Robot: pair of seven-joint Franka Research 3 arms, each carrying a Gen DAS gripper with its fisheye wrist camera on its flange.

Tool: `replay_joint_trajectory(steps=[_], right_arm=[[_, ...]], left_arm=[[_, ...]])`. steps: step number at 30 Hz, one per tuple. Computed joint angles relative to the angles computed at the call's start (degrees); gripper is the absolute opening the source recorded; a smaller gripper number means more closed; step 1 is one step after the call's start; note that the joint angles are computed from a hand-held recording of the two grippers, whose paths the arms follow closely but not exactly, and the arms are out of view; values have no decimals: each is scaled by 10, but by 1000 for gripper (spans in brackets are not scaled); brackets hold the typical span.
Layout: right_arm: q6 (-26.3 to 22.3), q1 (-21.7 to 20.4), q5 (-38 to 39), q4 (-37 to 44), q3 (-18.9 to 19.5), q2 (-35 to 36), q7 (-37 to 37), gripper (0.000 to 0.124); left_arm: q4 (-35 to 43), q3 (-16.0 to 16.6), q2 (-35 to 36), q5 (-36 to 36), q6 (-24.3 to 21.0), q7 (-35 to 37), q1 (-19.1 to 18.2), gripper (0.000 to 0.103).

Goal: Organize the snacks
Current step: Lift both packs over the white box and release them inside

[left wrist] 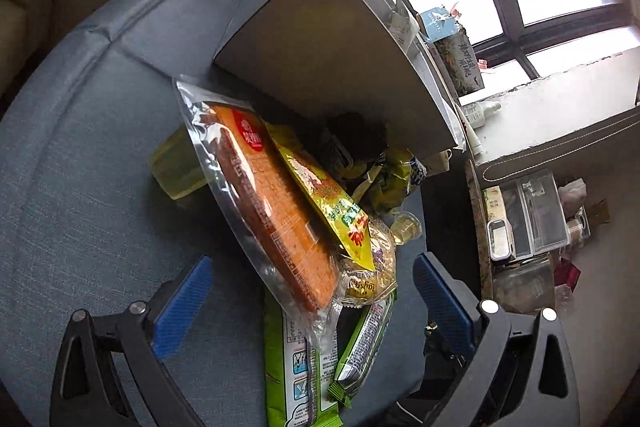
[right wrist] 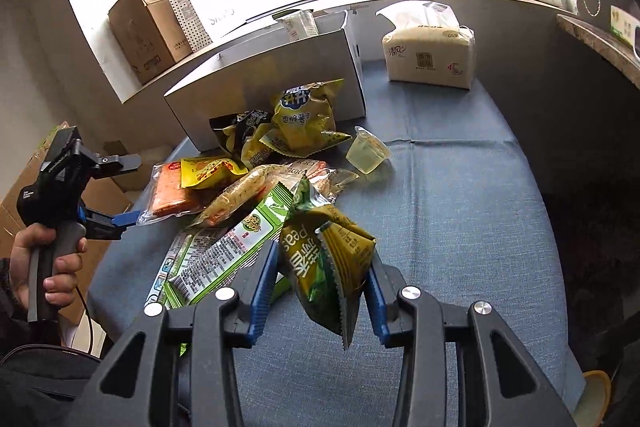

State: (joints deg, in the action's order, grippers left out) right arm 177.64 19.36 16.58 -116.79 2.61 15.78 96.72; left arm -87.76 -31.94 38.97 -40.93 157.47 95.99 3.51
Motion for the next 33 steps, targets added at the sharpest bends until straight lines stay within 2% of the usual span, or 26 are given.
replay_joint_trajectory(steps=[2, 4, 5, 7, 9, 12, 17, 22, 24, 25, 28, 29, 30, 33], right_arm=[[2, -1, 2, -2, 0, 0, 0, 44], [3, -4, 6, -3, 3, 0, -2, 44], [1, -7, 9, -2, 6, 1, -4, 44], [0, -5, 9, -2, 5, 1, -2, 44], [3, -8, 13, -5, 9, -1, -7, 44], [5, -4, 11, -8, 6, -4, -7, 45], [10, -20, 30, -10, 27, -7, -30, 44], [3, -5, 20, -1, 13, -4, -30, 44], [1, 6, 6, 3, 0, -4, -23, 45], [3, 7, 2, 6, 0, -4, -23, 45], [6, -12, 10, 28, 21, 2, -47, 44], [3, -12, 9, 41, 20, 7, -52, 44], [0, -14, 8, 56, 21, 12, -57, 44], [-6, -44, 26, 125, 53, 41, -103, 44]], left_arm=[[10, 5, 11, 6, 8, -6, -9, 72], [22, 12, 22, 17, 1, -26, -17, 32], [29, 2, 32, 12, -2, -23, -10, 27], [31, -28, 49, -12, 8, 7, 10, 25], [13, -37, 42, -20, 30, 22, 16, 23], [-29, -48, 10, -23, 60, 42, 30, 20], [-120, -75, -69, -16, 132, 109, 60, 15], [-160, -61, -122, 53, 184, 106, 47, 15], [-163, -29, -137, 99, 198, 85, 18, 15], [-162, -29, -139, 112, 202, 81, 17, 15], [-142, -46, -128, 141, 212, 82, 29, 15], [-131, -32, -126, 157, 213, 70, 17, 15], [-122, -32, -124, 168, 212, 67, 18, 15], [-53, 0, -95, 219, 202, 41, -17, 15]])
